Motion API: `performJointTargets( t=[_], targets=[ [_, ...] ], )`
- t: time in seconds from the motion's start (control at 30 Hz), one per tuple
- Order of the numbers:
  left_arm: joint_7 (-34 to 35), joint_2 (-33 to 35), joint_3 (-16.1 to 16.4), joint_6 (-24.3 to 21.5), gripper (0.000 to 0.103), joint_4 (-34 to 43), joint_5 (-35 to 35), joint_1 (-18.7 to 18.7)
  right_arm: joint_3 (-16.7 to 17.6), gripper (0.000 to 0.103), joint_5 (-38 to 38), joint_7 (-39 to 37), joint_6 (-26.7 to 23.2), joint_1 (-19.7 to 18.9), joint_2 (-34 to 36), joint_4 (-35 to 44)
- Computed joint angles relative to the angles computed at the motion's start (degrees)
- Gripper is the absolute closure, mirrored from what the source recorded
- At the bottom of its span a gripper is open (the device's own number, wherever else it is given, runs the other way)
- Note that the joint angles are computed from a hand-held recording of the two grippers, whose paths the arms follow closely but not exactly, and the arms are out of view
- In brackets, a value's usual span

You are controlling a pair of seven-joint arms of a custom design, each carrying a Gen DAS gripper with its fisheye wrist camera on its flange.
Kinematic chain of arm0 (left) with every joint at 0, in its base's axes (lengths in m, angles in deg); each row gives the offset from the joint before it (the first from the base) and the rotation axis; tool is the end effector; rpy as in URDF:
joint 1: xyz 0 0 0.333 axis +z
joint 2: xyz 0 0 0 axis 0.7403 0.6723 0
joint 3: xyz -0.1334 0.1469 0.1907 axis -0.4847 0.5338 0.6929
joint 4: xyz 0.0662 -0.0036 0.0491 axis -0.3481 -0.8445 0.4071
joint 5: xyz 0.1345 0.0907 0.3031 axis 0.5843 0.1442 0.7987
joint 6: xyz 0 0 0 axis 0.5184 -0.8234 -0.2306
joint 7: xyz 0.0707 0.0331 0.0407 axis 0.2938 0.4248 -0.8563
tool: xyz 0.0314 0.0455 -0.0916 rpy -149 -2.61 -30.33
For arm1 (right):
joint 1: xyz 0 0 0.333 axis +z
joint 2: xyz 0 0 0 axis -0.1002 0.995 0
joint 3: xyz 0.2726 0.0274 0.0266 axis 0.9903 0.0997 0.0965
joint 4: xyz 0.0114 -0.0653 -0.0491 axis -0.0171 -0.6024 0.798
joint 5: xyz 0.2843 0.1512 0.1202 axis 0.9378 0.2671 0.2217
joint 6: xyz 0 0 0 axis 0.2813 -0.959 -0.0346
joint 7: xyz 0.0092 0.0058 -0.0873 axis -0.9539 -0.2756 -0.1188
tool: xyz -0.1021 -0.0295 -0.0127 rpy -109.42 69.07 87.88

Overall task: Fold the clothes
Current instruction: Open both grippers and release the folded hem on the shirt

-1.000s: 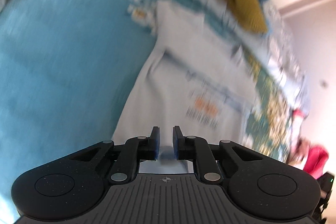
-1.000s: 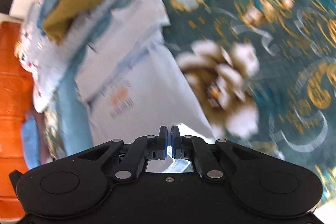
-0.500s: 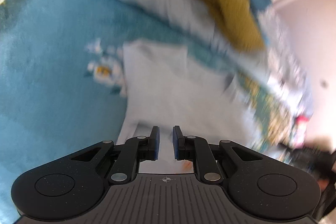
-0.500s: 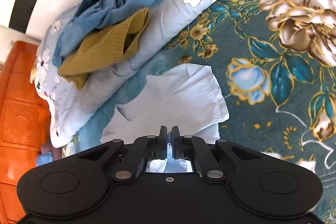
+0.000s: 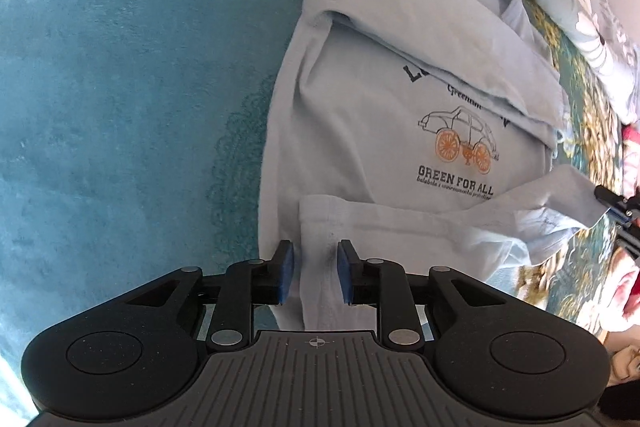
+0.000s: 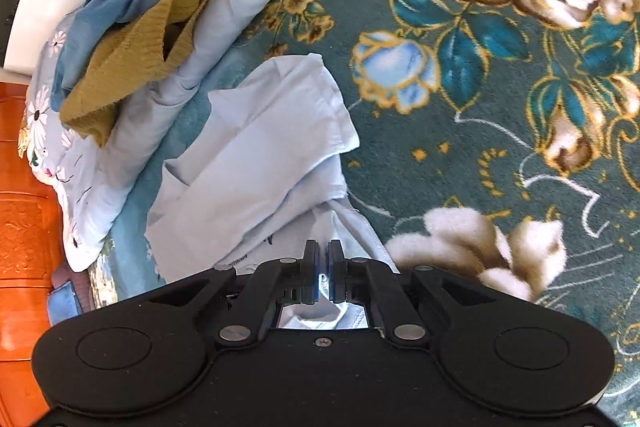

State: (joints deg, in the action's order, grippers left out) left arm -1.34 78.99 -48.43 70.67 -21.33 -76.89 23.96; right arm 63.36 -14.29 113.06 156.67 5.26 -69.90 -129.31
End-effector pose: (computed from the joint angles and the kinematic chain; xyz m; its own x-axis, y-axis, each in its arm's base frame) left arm 0.5231 -0.3814 0.3217 0.0940 -0.9376 0.3348 -0.9956 -0.0883 0.0325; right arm 0.5367 0.1853 0.3438 -0.2517 -0.7958 -0.5508 -0.9322 0.3522 -0.0829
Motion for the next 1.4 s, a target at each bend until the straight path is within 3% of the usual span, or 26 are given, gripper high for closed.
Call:
performJointTargets(
  t=[0.2, 0.3, 0.5, 0.73, 0.8, 0.9, 1.03, 1.1, 1.17, 1.23, 1.27, 1.4],
  targets=[
    [2.2, -2.7, -0.4, 2.8, 0.084, -4.0, -0.2, 0.4, 0.0, 0.096, 0.2, -0.4, -0.2, 0.0, -0.4, -0.2],
    [3.3, -4.7, -0.1, 4.1, 0.096, -5.5, 1.1, -0.1, -0.1, 0.096, 0.4, -0.4, -0.3, 0.0, -0.8, -0.5],
    [-2.6, -10.9, 2.1, 11.0, 0.100, -11.6, 4.6, -0.9, -0.2, 0.096, 2.5, -1.2, 0.0, 0.0, -1.8, -0.9],
    [-5.6, -8.2, 5.6, 14.6, 0.101, -4.5, 13.3, -0.3, 0.2, 0.096, 4.2, -2.7, 0.7, 0.0, 1.0, 3.6],
    [-4.8, -5.5, 5.7, 14.3, 0.101, -0.1, 13.4, 0.6, 0.8, 0.097, 5.8, -3.0, 1.3, -0.5, 2.8, 5.9],
    [-0.6, -0.9, 3.6, 10.3, 0.100, 6.7, 10.3, 2.7, 0.9, 0.097, 3.4, -2.1, 0.5, -0.7, 6.0, 10.4],
    [3.6, 1.5, 1.8, 4.4, 0.100, 9.0, 7.4, 2.7, 0.9, 0.097, -2.1, -0.3, -1.9, -1.0, 7.7, 13.0],
    [4.3, 1.5, 1.1, 2.0, 0.095, 8.0, 5.7, 2.4, 0.5, 0.093, -4.7, 0.8, -2.6, -0.9, 7.2, 12.3],
    [4.1, 1.1, 0.7, 0.0, 0.083, 6.3, 4.1, 1.9, -1.4, 0.089, -11.4, 4.4, -2.9, 0.7, 6.0, 10.6],
    [3.7, 0.5, 0.5, -1.4, 0.061, 4.4, 3.5, 1.2, -3.7, 0.082, -20.5, 8.3, -5.3, 2.4, 5.3, 9.6],
    [3.6, 0.1, 0.5, -1.5, 0.056, 3.4, 3.3, 0.8, -4.5, 0.074, -24.2, 9.9, -7.0, 2.8, 5.2, 9.3],
    [4.7, 0.0, 0.2, -2.1, 0.048, 2.1, 3.1, 0.0, -4.5, 0.074, -32.1, 10.9, -14.1, 2.6, 6.2, 9.7]
  ],
)
